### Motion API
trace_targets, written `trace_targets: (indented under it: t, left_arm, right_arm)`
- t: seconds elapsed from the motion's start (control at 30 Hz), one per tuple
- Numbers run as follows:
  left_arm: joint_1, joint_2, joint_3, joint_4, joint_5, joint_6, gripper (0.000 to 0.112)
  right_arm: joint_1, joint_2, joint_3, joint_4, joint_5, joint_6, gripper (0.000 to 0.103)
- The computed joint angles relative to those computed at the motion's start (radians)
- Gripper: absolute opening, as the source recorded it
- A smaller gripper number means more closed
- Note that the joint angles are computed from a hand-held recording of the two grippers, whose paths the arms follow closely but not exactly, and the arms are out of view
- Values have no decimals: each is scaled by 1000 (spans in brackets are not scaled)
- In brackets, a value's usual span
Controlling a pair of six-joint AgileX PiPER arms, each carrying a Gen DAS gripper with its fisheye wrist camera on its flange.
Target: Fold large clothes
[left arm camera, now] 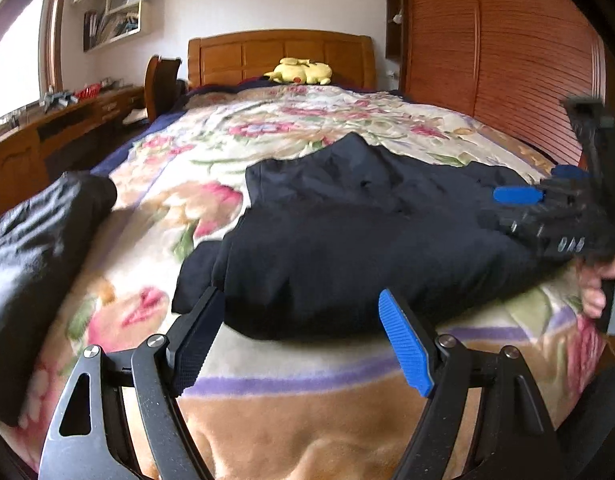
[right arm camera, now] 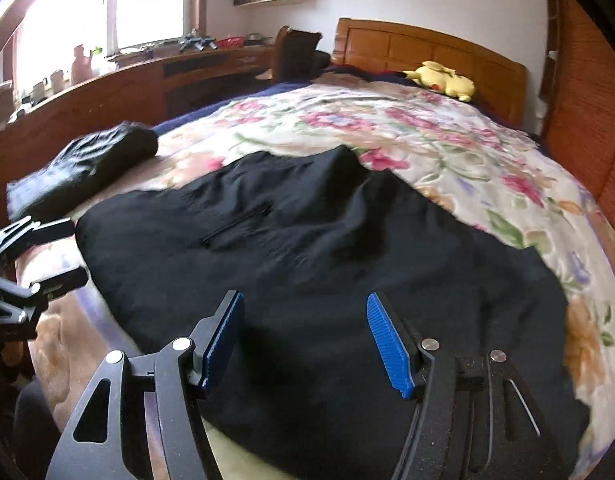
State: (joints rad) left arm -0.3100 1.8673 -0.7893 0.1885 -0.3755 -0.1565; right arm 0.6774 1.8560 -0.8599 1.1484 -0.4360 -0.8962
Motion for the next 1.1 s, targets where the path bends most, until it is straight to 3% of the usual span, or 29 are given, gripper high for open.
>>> trace_targets:
  t: [0.07, 0.17, 0.27, 0.43, 0.67, 0.77, 0.83, 0.97, 1.1]
  left_arm:
    - [6, -7, 20, 8, -16, -3, 80]
    - [3, -23, 42, -32, -21, 49, 80]
    - [7, -40, 59, -40, -25, 59, 80]
    - [10, -46, 65, -71, -24, 83, 80]
    - [11, -49, 85, -117, -28, 118, 80]
    - [13, -49, 89, -130, -28, 125, 80]
    - [14, -49, 89, -142, -27, 128, 80]
    - [7, -49, 82, -173, -26, 140, 80]
    - [-8, -36, 49, -213, -7, 164, 80]
  right_arm:
    - [7, 42, -18, 51, -23, -58, 66]
    - [-61, 96, -32, -72, 63, 91, 66]
    - [-77, 122, -59, -45, 97, 49, 66]
    - [-50, 92, -18, -79, 43, 113, 66]
    - [19, -48, 205, -127, -115, 182, 66]
    - [-32, -59, 267, -331, -101, 382, 66]
    - [-35, -41, 299, -419, -137, 476, 66]
    - [3, -51, 279, -305, -127, 369, 66]
    - [-20, -67, 271, -311, -94, 356, 66]
